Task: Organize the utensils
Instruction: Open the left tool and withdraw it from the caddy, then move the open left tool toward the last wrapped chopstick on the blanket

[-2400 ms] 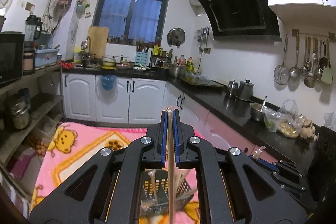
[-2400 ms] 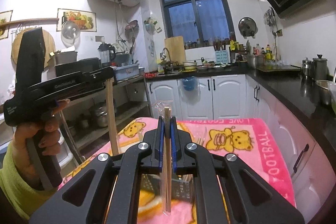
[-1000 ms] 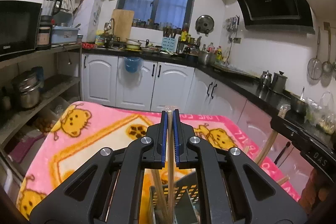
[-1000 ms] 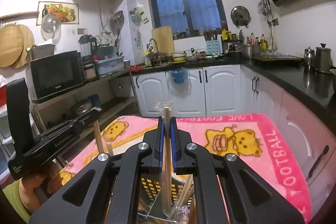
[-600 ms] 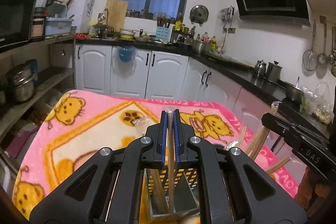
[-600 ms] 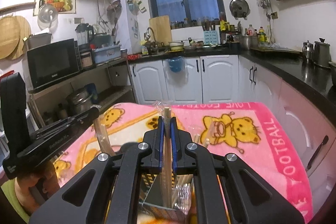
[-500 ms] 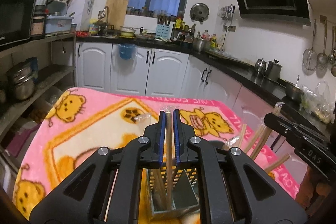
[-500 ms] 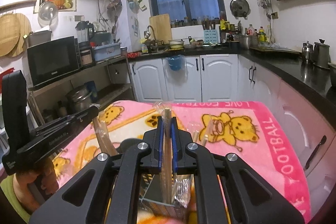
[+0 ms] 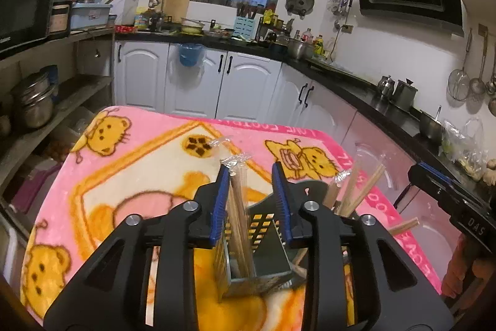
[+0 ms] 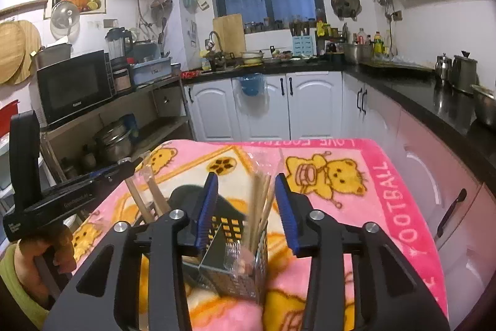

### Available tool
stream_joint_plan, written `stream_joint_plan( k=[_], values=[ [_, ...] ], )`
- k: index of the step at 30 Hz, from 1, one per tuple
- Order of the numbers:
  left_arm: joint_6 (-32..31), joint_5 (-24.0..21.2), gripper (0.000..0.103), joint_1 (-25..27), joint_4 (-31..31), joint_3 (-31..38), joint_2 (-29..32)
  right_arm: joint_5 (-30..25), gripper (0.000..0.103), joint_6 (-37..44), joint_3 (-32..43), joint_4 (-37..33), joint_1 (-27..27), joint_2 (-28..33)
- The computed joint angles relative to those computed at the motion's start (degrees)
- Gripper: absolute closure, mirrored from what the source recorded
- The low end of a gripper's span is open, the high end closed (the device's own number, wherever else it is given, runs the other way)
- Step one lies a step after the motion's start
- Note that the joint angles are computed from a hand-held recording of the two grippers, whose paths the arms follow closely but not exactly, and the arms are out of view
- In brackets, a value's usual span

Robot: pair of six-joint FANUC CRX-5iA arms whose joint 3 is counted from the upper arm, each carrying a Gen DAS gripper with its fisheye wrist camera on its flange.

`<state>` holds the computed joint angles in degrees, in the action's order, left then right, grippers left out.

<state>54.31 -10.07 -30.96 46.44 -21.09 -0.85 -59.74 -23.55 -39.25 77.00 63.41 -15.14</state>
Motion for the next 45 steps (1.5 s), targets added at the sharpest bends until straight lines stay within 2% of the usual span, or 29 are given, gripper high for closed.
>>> stream_joint_plan(
  k=[1,2,5,10,12,14,19,20,22,26,29,39,45],
  values=[
    [0.06,-0.25,0.07,0.12,0.18,-0.2,-0.28,-0.29,0.063,0.49,0.0,-0.63,0.5,-0.22],
    [-1.56,-0.15,0.068,-0.03,2.18,-0.82,-0.67,-0.61,0.06,0.8,-0.04,-0.96,0.94,-0.37],
    [3.4,-1.74,0.062,1.08,-3.12,-0.2,-1.59,-1.67,0.056,1.63,0.0,-1.82,2.33,-0.7],
    [6.59,-4.84,0.042,2.4,-6.62,-0.11,-3.27,-2.38,0.05,2.85,0.19,-2.76,4.13,-1.08],
    [5.95,-5.14,0.038,2.67,-5.72,-0.83,-4.02,-3.18,0.05,3.18,0.34,-3.3,5.11,-1.01],
    [8.16,-5.47,0.034,3.12,-8.19,-1.01,-4.87,-3.47,0.049,3.14,0.31,-3.33,5.73,-1.08],
    [6.3,-5.76,0.017,3.31,-7.05,-3.16,-6.92,-5.48,0.043,2.77,0.03,-3.56,8.23,-1.36],
    [6.49,-5.67,0.017,3.38,-7.36,-3.66,-7.44,-5.84,0.041,2.61,-0.18,-3.54,8.62,-1.55],
    [4.34,-5.35,0.012,3.23,-4.77,-5.1,-8.21,-6.82,0.038,1.58,-0.63,-3.53,9.73,-1.77],
    [4.09,-5.03,0.011,3.12,-4.54,-6.88,-9.67,-8.26,0.033,0.3,-1.13,-3.9,11.58,-2.0],
    [6.28,-5.39,0.011,3.32,-7.39,-7.34,-10.62,-9.8,0.03,-0.08,-1.58,-4.53,13.28,-2.22],
    [11.64,-4.79,0.011,2.41,-13.98,-9.91,-12.55,-12.88,0.029,-4.05,-4.36,-7.09,17.96,-3.65],
    [8.99,-3.41,0.011,1.1,-10.22,-13.06,-12.86,-13.34,0.029,-6.61,-5.82,-8.92,19.62,-4.34]
  ],
)
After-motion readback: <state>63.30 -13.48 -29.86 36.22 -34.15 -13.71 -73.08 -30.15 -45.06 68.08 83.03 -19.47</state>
